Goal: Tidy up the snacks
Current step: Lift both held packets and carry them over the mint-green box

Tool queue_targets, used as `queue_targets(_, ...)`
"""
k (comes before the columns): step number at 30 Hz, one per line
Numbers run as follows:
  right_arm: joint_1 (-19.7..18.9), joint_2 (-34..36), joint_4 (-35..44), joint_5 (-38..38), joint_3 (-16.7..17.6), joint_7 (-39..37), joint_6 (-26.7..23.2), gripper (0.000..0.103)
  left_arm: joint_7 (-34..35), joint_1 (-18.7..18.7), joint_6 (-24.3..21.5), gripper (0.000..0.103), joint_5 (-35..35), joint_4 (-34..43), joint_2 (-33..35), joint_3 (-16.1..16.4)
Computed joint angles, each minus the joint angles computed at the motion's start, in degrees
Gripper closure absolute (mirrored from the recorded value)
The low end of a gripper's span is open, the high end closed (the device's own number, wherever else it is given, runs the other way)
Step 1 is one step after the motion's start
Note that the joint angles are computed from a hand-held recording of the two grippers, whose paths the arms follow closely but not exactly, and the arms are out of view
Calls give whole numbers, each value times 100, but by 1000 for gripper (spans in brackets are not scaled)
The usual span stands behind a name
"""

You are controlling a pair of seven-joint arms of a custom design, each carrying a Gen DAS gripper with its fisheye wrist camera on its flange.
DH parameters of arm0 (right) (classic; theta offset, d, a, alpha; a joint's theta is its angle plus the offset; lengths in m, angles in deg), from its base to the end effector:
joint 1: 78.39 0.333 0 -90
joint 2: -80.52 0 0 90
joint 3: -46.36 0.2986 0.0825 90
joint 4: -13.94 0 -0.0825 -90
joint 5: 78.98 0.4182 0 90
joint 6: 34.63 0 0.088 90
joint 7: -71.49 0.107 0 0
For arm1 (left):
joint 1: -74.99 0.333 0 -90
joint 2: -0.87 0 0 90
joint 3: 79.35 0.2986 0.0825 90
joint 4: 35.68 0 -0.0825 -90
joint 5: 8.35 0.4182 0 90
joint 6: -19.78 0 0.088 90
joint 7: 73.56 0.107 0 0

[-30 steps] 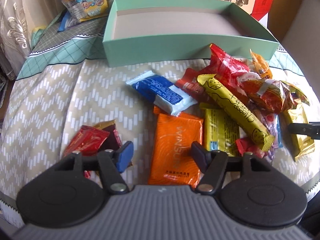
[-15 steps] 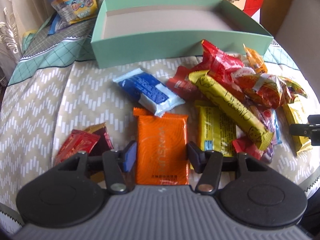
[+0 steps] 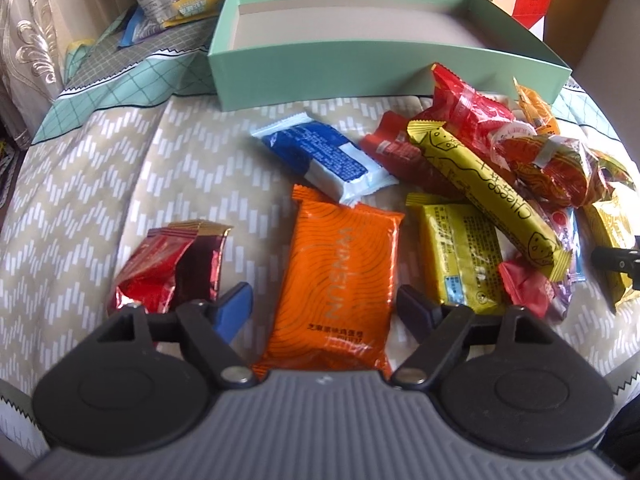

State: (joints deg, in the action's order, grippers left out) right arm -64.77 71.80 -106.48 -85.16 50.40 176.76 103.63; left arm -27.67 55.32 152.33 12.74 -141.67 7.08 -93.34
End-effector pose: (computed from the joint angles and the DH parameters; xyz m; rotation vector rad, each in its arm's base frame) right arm 0.5543 0.1773 0.5061 -2.0463 1.8383 -0.4324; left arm 0.5494 -0.3520 0.4726 -1.9551 1.9798 -0.4577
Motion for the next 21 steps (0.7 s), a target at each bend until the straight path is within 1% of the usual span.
queue_targets(1, 0, -17, -28, 31, -12, -13, 27, 44, 137, 9, -34, 18, -57, 26, 20, -8)
queue_targets(3, -1, -2, -9, 37, -17, -72, -18, 44, 329, 7, -133, 18, -109, 118, 72, -16)
queue_targets(6, 4, 65, 108, -111, 17, -100, -172, 44, 25, -40, -162, 18, 116, 158, 70, 26)
queue_targets(7, 8, 82, 139, -114, 18, -88, -203, 44, -45, -71, -300, 16, 261, 233, 95, 29)
queue_targets(8, 12, 105, 185, -111, 18, -79, -255, 44, -33, -103, -475, 13, 382, 342, 148, 24)
queue_targets(9, 16, 135, 245, -117, 20, -62, -326, 44, 43, -118, -521, 11, 446, 380, 172, 18)
queue_targets(10, 23, 187, 327, -121, 22, -63, -392, 44, 66, -129, -538, 12, 487, 391, 181, 18)
queue_targets(11, 31, 207, 353, -131, 22, -73, -408, 44, 86, -114, -429, 16, 445, 341, 155, 20)
queue_targets(12, 37, 234, 381, -159, 24, -73, -423, 44, 178, -67, -202, 39, 290, 233, 96, 18)
queue_targets(13, 42, 252, 389, -207, 27, -77, -393, 46, 269, -18, -57, 51, 47, 173, 57, 9)
queue_targets(14, 46, 229, 340, -208, 20, -96, -303, 50, 179, -27, -15, 52, 90, 136, 23, 15)
queue_targets(16, 46, 154, 250, -117, -5, -101, -214, 52, 136, -50, 23, 53, 254, 72, -63, 8)
queue_targets(21, 39, -159, 64, 464, -112, -379, -123, 52, 321, 67, 239, 52, -192, -193, -376, -21)
